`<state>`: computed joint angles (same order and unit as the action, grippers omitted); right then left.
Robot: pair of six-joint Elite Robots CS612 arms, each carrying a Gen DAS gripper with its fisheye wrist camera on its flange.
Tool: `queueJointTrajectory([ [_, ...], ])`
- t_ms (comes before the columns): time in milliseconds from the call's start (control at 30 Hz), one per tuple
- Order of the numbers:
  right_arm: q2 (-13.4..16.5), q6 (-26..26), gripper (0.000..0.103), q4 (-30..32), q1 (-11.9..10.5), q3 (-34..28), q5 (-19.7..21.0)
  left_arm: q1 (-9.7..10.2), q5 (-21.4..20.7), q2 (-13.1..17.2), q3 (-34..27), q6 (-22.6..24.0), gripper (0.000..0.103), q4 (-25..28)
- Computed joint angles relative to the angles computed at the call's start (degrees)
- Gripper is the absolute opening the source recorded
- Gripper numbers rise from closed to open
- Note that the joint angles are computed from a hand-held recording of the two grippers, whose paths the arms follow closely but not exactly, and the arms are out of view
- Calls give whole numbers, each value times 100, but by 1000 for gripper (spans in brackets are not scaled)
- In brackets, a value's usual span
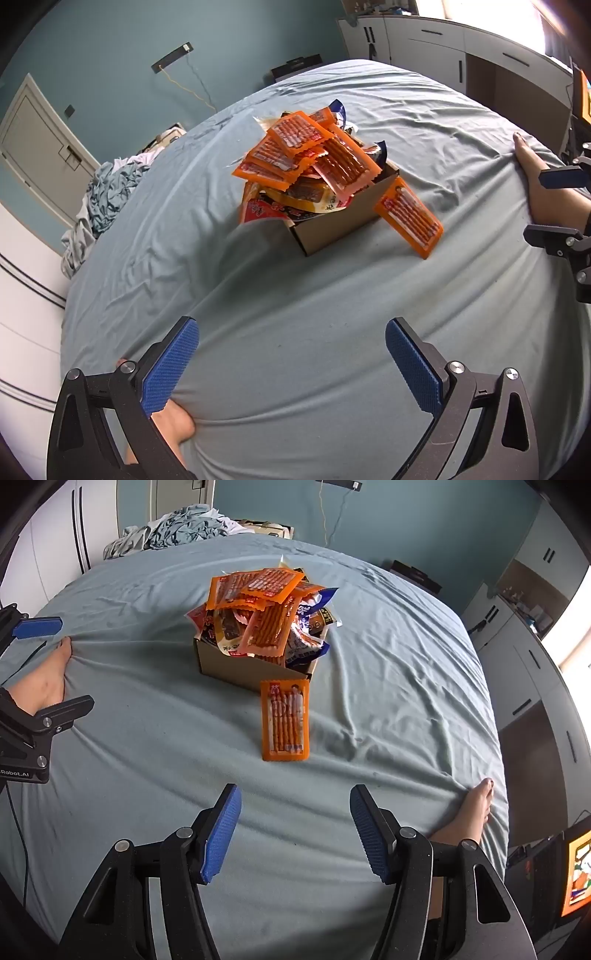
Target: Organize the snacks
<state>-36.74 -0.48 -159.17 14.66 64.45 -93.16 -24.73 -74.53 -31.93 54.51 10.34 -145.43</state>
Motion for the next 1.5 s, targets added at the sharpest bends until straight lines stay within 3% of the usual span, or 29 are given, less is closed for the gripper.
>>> queueJointTrajectory([
  [1100, 81, -91, 60, 132, 4, -72, -76, 15, -58, 14, 4, -50, 103, 85],
  [1300, 215, 212, 60, 275, -52, 56, 53, 157, -690, 116, -13, -109, 103, 655],
  [1367, 268, 81, 60, 473, -74, 73, 107, 171, -584, 141, 93, -14, 103, 702],
  [1500, 455, -25, 60, 504, -138, 117, 159, 185, -108, 227, 492, 68, 103, 37],
])
